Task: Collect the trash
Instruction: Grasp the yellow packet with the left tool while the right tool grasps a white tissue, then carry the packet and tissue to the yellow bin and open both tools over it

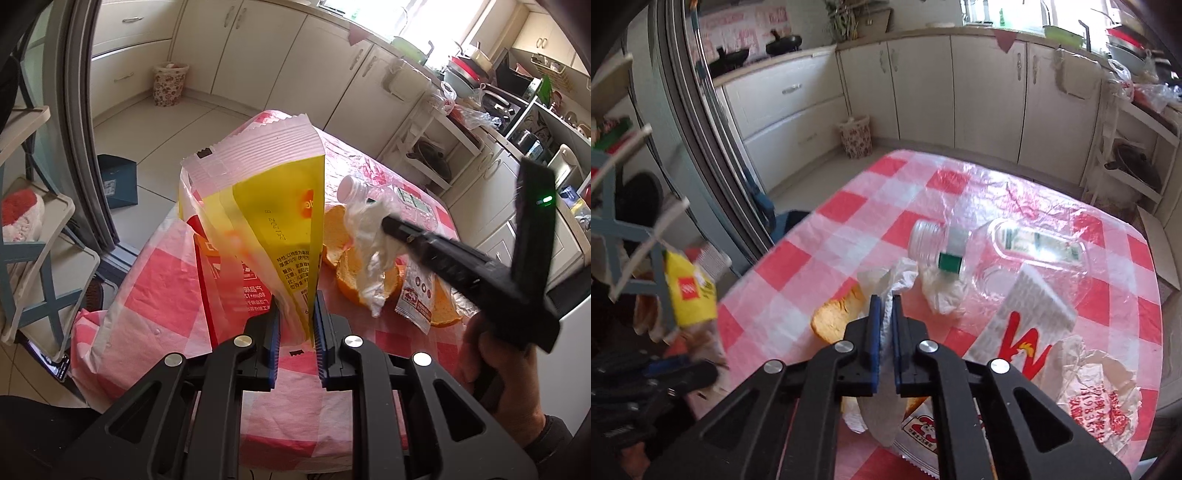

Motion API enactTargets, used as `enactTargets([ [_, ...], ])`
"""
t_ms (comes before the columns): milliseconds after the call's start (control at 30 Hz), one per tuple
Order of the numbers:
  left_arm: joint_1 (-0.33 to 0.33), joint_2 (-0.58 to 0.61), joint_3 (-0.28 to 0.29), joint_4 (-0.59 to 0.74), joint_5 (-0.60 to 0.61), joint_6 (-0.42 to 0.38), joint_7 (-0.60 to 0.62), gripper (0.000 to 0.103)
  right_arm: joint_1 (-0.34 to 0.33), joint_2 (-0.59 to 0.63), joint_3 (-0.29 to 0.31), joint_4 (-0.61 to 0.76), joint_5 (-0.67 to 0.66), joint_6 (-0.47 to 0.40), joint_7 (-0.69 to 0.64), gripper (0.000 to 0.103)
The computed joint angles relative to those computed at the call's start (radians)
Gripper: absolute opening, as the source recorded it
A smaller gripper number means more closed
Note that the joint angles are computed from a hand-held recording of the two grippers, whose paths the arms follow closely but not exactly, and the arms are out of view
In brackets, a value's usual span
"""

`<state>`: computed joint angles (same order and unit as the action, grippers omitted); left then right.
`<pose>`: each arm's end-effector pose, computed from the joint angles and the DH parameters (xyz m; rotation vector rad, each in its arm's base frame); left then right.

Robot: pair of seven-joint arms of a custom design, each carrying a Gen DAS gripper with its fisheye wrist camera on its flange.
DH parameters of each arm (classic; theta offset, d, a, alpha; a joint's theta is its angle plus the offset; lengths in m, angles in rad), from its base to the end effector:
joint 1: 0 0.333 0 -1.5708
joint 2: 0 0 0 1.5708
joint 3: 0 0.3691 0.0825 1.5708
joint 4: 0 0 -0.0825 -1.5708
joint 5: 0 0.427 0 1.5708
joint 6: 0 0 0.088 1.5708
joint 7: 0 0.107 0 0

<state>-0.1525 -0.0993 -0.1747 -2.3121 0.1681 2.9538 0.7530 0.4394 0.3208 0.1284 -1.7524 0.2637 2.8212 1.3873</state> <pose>0.5390 -0.1972 0.4975 -2.2072 1.5743 -0.9900 0.6410 0.3795 0.5050 -2.0647 1.2099 -0.3042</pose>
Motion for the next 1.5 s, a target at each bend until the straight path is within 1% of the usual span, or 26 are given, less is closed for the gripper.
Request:
enactTargets([
  [67,0.001,-0.001,-0.003,-0.001,0.009,0.001,-0.003,0.015,-0.029,-0.018,0.032,-0.016,0.061,0.029,-0.038,0.006],
  [167,0.002,-0.001,-0.007,0.002,0.027,0.007,-0.008,0.015,-0.053,-0.049,0.056,-0.038,0.133,0.058,-0.082,0.006],
  [267,-0.010,-0.003,-0.008,-0.001,0.018,0.040,0.008,0.015,-0.069,-0.093,0.067,-0.078,0.195,0.093,-0.122,0.006],
  [333,-0.018,-0.005,-0.011,-0.002,0.021,0.060,0.018,0.015,-0.094,-0.125,0.087,-0.107,0.276,0.113,-0.172,0.006],
  [467,-0.061,-0.002,-0.005,0.001,-0.027,0.092,0.099,0.015,-0.110,-0.203,0.079,-0.178,0.401,0.156,-0.237,0.006],
  [500,-0.086,0.000,0.002,0.002,-0.063,0.102,0.144,0.015,-0.113,-0.224,0.074,-0.196,0.434,0.165,-0.257,0.006],
  [567,-0.111,0.001,0.002,0.008,-0.097,0.104,0.191,0.015,-0.109,-0.273,0.053,-0.245,0.476,0.192,-0.270,0.006],
  [600,-0.141,0.004,0.012,0.013,-0.149,0.108,0.247,0.015,-0.104,-0.293,0.041,-0.267,0.481,0.202,-0.270,0.006],
  [700,-0.210,0.012,0.018,0.030,-0.277,0.108,0.390,0.015,-0.100,-0.368,0.002,-0.361,0.408,0.239,-0.189,0.006],
  [767,-0.254,0.021,0.012,0.048,-0.360,0.102,0.493,0.015,-0.127,-0.426,-0.008,-0.440,0.304,0.264,-0.078,0.006],
  [800,-0.264,0.027,0.001,0.058,-0.380,0.100,0.522,0.015,-0.140,-0.448,-0.011,-0.468,0.268,0.271,-0.038,0.006],
  [867,-0.288,0.039,-0.016,0.081,-0.444,0.093,0.606,0.015,-0.209,-0.504,0.008,-0.539,0.162,0.279,0.077,0.006],
  [900,-0.305,0.050,-0.026,0.099,-0.490,0.089,0.666,0.015,-0.257,-0.528,0.029,-0.568,0.102,0.277,0.138,0.006],
  [933,-0.314,0.063,-0.040,0.119,-0.526,0.085,0.718,0.015,-0.338,-0.554,0.072,-0.601,0.020,0.268,0.218,0.006],
  [967,-0.309,0.078,-0.061,0.137,-0.505,0.081,0.719,0.015,-0.400,-0.573,0.101,-0.626,-0.041,0.251,0.278,0.006],
  [1000,-0.304,0.089,-0.080,0.150,-0.485,0.081,0.712,0.015,-0.433,-0.585,0.111,-0.643,-0.078,0.233,0.316,0.006],
  [1067,-0.298,0.120,-0.115,0.190,-0.497,0.069,0.744,0.015,-0.523,-0.596,0.141,-0.679,-0.174,0.166,0.408,0.006],
  [1100,-0.299,0.140,-0.131,0.212,-0.459,0.061,0.717,0.015,-0.535,-0.591,0.136,-0.686,-0.203,0.140,0.430,0.006],
  [1200,-0.301,0.199,-0.173,0.274,-0.383,0.042,0.673,0.015,-0.539,-0.549,0.084,-0.712,-0.247,0.048,0.468,0.006],
  [1233,-0.303,0.218,-0.183,0.292,-0.356,0.035,0.653,0.015,-0.532,-0.539,0.067,-0.716,-0.254,0.031,0.473,0.006],
  [1333,-0.316,0.277,-0.204,0.349,-0.269,0.010,0.591,0.015,-0.475,-0.494,-0.018,-0.713,-0.186,-0.022,0.432,0.007],
  [1367,-0.326,0.301,-0.208,0.373,-0.238,-0.001,0.570,0.015,-0.454,-0.480,-0.046,-0.702,-0.154,-0.054,0.411,0.010],
  [1400,-0.331,0.315,-0.210,0.389,-0.213,-0.008,0.552,0.015,-0.442,-0.467,-0.063,-0.690,-0.146,-0.084,0.416,0.026],
  [1433,-0.334,0.331,-0.213,0.406,-0.191,-0.015,0.539,0.015,-0.439,-0.465,-0.072,-0.685,-0.166,-0.097,0.445,0.047],
  [1467,-0.339,0.346,-0.217,0.423,-0.172,-0.023,0.526,0.015,-0.432,-0.470,-0.077,-0.686,-0.182,-0.090,0.473,0.051],
  [1500,-0.346,0.363,-0.218,0.440,-0.151,-0.032,0.512,0.015,-0.425,-0.485,-0.087,-0.695,-0.184,-0.075,0.481,0.052],
])
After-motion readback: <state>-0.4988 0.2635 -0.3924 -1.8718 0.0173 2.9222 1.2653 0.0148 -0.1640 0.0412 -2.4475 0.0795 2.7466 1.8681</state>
